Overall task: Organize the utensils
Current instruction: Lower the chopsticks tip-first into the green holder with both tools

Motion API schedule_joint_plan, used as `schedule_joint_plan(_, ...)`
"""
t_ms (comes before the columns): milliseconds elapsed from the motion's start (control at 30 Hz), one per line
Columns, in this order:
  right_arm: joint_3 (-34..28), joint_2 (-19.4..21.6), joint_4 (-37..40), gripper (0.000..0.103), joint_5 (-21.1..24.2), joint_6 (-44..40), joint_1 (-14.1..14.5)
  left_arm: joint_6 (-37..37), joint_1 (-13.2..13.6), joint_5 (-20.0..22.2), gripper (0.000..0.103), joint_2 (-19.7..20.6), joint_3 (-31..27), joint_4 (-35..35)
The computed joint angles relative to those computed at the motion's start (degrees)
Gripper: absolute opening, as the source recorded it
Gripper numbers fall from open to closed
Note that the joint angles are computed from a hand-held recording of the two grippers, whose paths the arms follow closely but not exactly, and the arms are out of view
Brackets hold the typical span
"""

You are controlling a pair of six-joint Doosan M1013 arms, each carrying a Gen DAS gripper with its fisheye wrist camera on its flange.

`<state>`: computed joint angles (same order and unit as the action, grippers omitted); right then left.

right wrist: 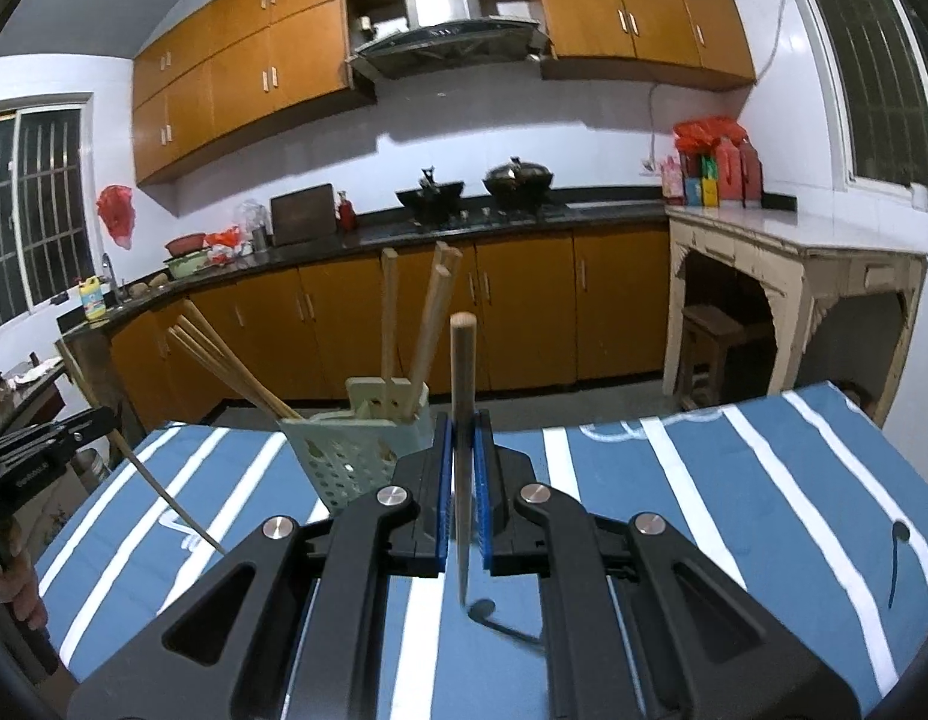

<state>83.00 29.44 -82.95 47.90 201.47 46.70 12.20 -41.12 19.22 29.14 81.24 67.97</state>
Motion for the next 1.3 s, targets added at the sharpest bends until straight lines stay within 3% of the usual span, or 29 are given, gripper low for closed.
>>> schedule_joint_plan(233, -0.10, -1.91, -5.89, 0.008, -2.69, 3.71, -0.18, -1.85, -0.10, -4.43, 0.008, -1.43, -0.97, 3.34)
schedule_joint_plan(433, -2.69, -1.94, -13.52, 0.008, -2.04, 7.15, -0.19, -3.65, -0.12, -7.54, 0.008, -1.32, -4.33, 5.02)
schedule_joint_plan(567, -5.88, -0.34, -16.98, 0.008, -0.16, 7.35, -0.54, -12.22, -0.43, -6.95, 0.008, 0.00, -7.56, 13.73)
schedule_joint_plan(833, -10.67, 3.44, -18.33, 0.008, 1.35, 6.63, -1.74, -14.15, -0.38, -4.92, 0.008, 4.12, -13.76, 14.97)
schedule_joint_plan(1300, -13.57, 7.32, -13.19, 0.008, -1.69, 4.64, -3.54, 1.57, 0.76, -4.48, 0.008, 9.70, -20.05, -2.47)
